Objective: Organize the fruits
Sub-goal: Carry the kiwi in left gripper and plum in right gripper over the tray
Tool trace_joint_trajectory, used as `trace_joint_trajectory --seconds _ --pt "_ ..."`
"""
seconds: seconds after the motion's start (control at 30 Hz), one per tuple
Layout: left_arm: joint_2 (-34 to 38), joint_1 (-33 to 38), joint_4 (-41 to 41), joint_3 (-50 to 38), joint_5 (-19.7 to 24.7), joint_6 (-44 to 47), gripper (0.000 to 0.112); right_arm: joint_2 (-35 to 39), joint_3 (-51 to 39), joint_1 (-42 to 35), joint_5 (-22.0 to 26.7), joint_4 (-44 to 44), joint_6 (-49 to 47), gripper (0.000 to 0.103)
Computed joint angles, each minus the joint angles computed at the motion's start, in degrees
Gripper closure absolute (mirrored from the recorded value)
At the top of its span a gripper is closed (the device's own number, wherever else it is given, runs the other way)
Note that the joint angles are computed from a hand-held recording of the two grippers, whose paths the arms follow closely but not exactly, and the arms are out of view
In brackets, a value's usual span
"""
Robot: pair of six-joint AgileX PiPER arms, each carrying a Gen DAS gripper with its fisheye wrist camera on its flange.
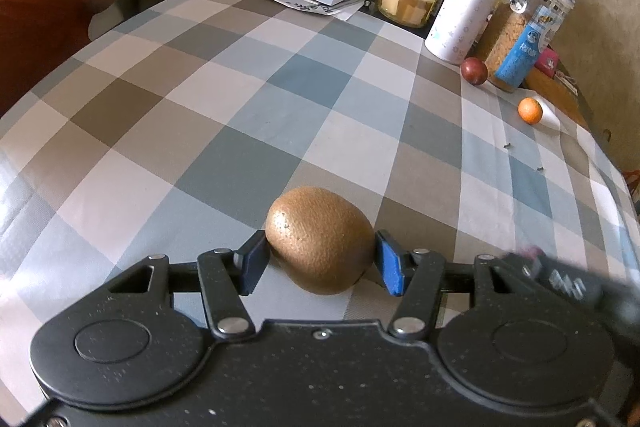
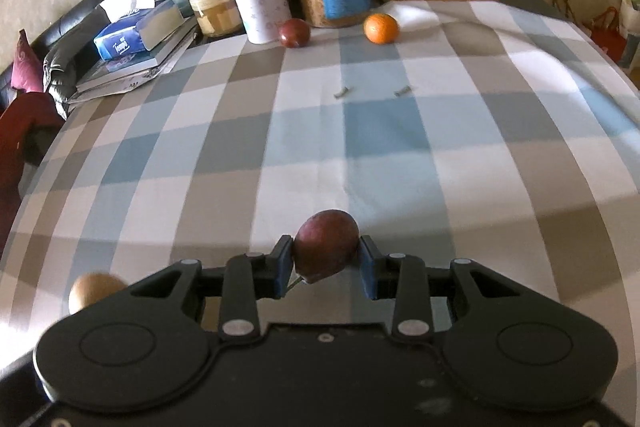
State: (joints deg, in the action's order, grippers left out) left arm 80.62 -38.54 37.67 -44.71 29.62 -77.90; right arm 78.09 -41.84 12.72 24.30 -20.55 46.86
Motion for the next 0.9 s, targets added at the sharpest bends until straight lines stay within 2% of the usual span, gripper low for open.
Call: trace_joint_trajectory --seconds 0.1,0.3,0.37,0.6,0.9 --pt "0.3 -0.4 0.6 -0.3 0.5 -0.2 0.050 -5.1 5.7 0.3 -1.6 -4.6 5.9 0.067" --pt "0.3 -0.2 0.3 -0.2 0.3 1.1 0.050 -12.8 15.2 2.2 -4.3 -22.7 27.2 0.067" --pt "0.5 -0.1 0.0 -0.4 0.4 2.1 0.050 -13.7 16.5 3.1 -4.5 -27.1 31.6 0.067" --pt "0.2 1.6 -3.6 -0.2 -1.2 6.8 0.050 -14.5 17.2 3.3 -5.5 -28.0 31.9 0.067" --pt "0.2 1.8 -4.2 -0.4 -1.1 7.4 0.051 -14.6 17.4 2.9 -5.4 -26.7 30.6 0.067"
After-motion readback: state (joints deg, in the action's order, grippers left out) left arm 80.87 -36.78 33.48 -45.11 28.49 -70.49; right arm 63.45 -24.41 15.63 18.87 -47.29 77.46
